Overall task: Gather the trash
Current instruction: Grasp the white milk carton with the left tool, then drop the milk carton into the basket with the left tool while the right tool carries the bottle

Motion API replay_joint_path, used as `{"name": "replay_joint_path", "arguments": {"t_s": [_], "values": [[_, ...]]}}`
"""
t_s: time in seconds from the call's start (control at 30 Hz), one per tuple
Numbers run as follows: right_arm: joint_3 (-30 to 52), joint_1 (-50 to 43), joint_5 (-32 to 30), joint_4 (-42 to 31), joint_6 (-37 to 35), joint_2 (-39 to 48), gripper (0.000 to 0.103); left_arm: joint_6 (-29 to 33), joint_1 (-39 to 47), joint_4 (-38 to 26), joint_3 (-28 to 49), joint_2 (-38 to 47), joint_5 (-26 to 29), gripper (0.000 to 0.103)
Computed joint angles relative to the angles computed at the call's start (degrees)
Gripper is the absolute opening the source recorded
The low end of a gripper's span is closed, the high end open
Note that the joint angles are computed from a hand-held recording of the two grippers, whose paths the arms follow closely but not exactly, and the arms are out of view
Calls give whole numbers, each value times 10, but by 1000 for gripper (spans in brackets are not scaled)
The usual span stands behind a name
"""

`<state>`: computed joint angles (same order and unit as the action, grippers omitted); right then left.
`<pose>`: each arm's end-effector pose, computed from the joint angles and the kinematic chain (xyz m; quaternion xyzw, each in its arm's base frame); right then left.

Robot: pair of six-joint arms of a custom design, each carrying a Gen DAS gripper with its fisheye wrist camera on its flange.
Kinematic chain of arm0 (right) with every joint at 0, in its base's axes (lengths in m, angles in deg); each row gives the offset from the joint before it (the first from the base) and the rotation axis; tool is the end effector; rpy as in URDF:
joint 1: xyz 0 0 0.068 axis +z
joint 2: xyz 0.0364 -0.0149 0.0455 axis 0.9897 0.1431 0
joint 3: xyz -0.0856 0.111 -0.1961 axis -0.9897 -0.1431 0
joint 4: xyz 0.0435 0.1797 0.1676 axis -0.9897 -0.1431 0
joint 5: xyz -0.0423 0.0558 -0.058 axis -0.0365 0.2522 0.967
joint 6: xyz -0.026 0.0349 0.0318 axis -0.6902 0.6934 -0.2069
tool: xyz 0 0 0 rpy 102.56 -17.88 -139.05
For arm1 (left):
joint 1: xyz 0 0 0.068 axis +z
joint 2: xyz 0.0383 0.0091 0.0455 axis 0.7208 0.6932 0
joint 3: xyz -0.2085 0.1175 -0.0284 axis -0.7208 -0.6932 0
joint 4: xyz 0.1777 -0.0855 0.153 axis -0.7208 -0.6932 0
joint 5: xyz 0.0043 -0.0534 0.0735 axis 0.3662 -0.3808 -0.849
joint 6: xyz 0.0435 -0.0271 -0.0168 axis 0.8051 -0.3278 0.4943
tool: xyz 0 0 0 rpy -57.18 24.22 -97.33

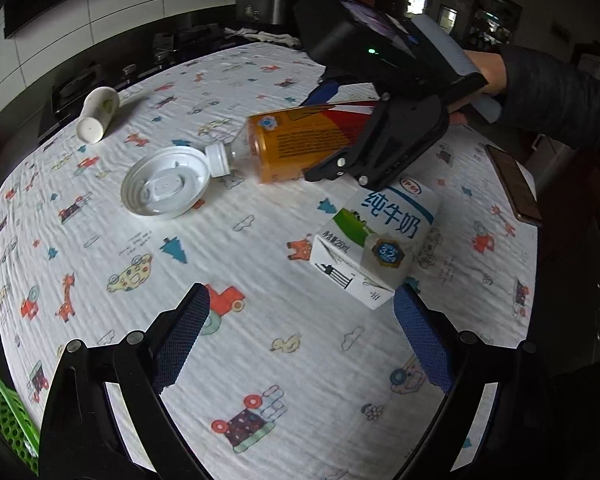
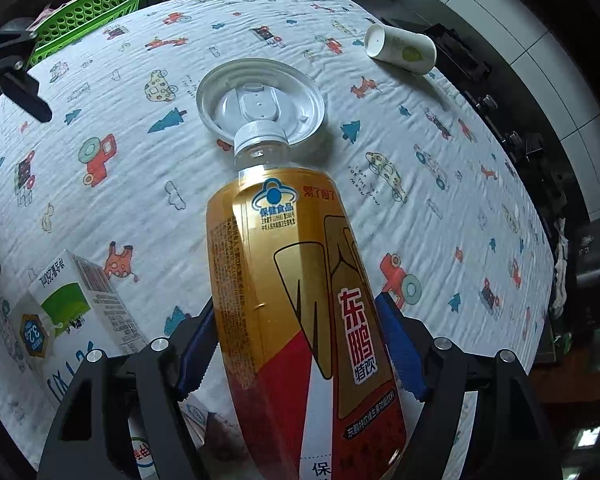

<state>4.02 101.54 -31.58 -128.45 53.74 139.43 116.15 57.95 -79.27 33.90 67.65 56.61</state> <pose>0.2494 0.0869 0.2407 -0.3818 0.9056 -0.0465 0.1788 0.1619 0.0126 0.2376 0.4581 0.8307 -0.1915 0.2517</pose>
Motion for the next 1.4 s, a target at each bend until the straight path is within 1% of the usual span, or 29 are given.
{"name": "replay_joint_path", "arguments": {"t_s": [0.1,0.2,0.33,0.57,0.7,0.8,0.83,0.9,1.0,1.1,1.2,1.27,1.4], "values": [[-8,-6,-4,4,0,-11,72,-6,-43,3,-3,-9,-5,95],[-20,-15,-13,2,6,-28,72,-26,-95,18,-10,-21,-15,95],[-35,-29,-20,-2,13,-61,71,-64,-174,47,-13,-15,-33,96],[-41,-71,-38,-21,26,-97,71,-131,-295,115,-18,28,-64,96],[-44,-88,-39,-31,44,-114,71,-167,-335,159,-23,61,-85,95],[-48,-101,-45,-40,62,-125,71,-189,-348,191,-35,75,-99,93],[-50,-102,-44,-41,66,-128,71,-192,-349,192,-37,80,-97,85],[-56,-101,-39,-43,74,-133,71,-196,-345,188,-40,83,-88,76],[-63,-98,-34,-44,85,-139,70,-197,-325,192,-60,47,-84,72],[-63,-94,-38,-47,102,-148,70,-188,-279,165,-58,22,-66,71],[-58,-80,-36,-52,122,-159,70,-167,-214,135,-46,3,-48,71],[-51,-65,-34,-56,136,-166,70,-142,-153,106,-32,-2,-30,71],[-26,-9,-19,-63,175,-172,70,-70,-1,51,11,20,12,71]]}}
